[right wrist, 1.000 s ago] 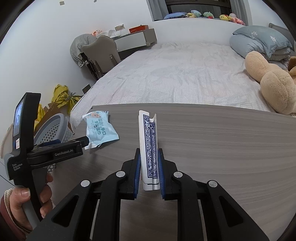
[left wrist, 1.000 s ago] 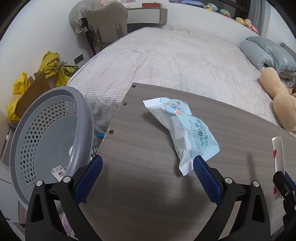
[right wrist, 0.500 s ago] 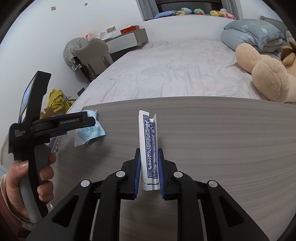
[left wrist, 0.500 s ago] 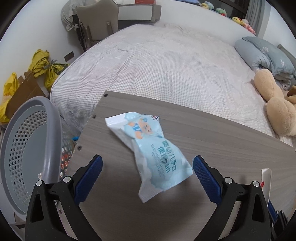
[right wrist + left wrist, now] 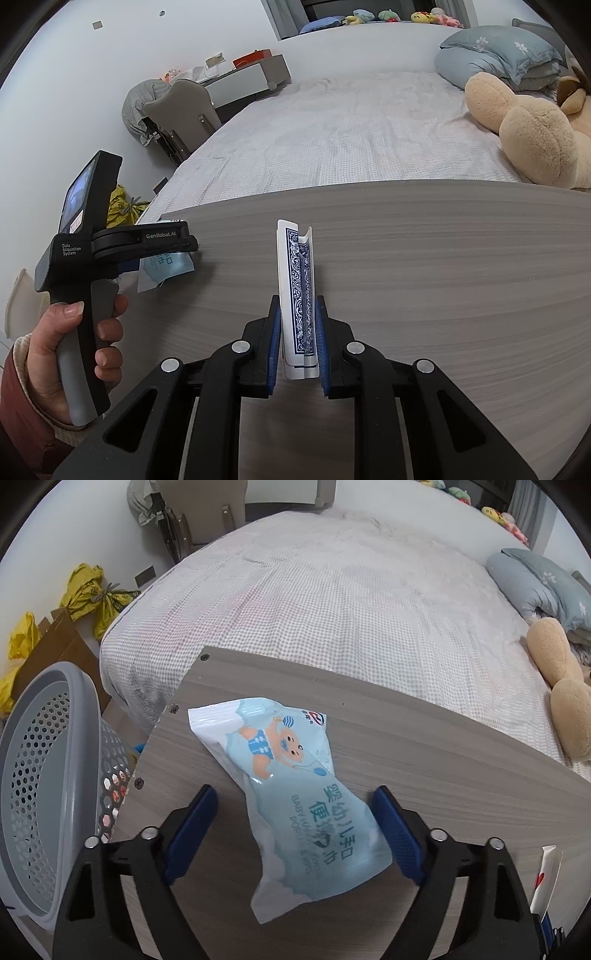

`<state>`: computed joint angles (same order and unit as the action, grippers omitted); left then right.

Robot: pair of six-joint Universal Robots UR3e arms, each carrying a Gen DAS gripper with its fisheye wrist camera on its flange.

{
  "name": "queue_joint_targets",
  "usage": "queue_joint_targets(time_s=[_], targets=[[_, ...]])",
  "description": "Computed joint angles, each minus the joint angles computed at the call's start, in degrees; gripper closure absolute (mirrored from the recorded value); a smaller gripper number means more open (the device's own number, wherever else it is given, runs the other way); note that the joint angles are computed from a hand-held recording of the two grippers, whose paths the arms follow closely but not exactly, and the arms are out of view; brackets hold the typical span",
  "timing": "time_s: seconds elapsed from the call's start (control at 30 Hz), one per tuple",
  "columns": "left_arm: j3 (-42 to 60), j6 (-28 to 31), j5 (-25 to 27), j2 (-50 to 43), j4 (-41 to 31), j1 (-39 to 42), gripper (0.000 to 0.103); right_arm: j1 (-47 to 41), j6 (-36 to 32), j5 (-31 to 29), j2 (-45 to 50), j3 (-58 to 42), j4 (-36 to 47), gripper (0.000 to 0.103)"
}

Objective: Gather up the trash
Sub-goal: 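Grasp the blue baby-wipes pack with the left tool while right holds the card box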

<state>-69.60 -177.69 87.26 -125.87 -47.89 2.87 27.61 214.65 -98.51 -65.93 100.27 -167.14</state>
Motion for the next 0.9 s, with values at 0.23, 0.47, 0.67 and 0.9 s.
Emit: queue_joint_targets(time_s=[0.23, 0.47, 0.67, 0.9], targets=[[-5.0, 3.2, -3.4, 3.6, 1.5, 1.9, 0.048, 0.2, -0.2, -0.3, 0.3, -0.8, 0.7, 0.086], [-17.3, 9.6, -5.9, 12.3, 6.8, 4.1, 0.048, 0.9, -0.1, -0.8, 0.7, -3.2, 2.9, 0.086], [-25.6, 14.8, -9.2, 20.3, 9.1, 8.0, 0.048, 3.4, 0.2, -2.5, 2.4, -8.7, 7.0, 0.086], [-31.9, 20.3, -13.9, 28.4, 10.2, 14.5, 0.048, 6.8, 0.2, -3.8, 7.8, -20.3, 13.2, 0.086]])
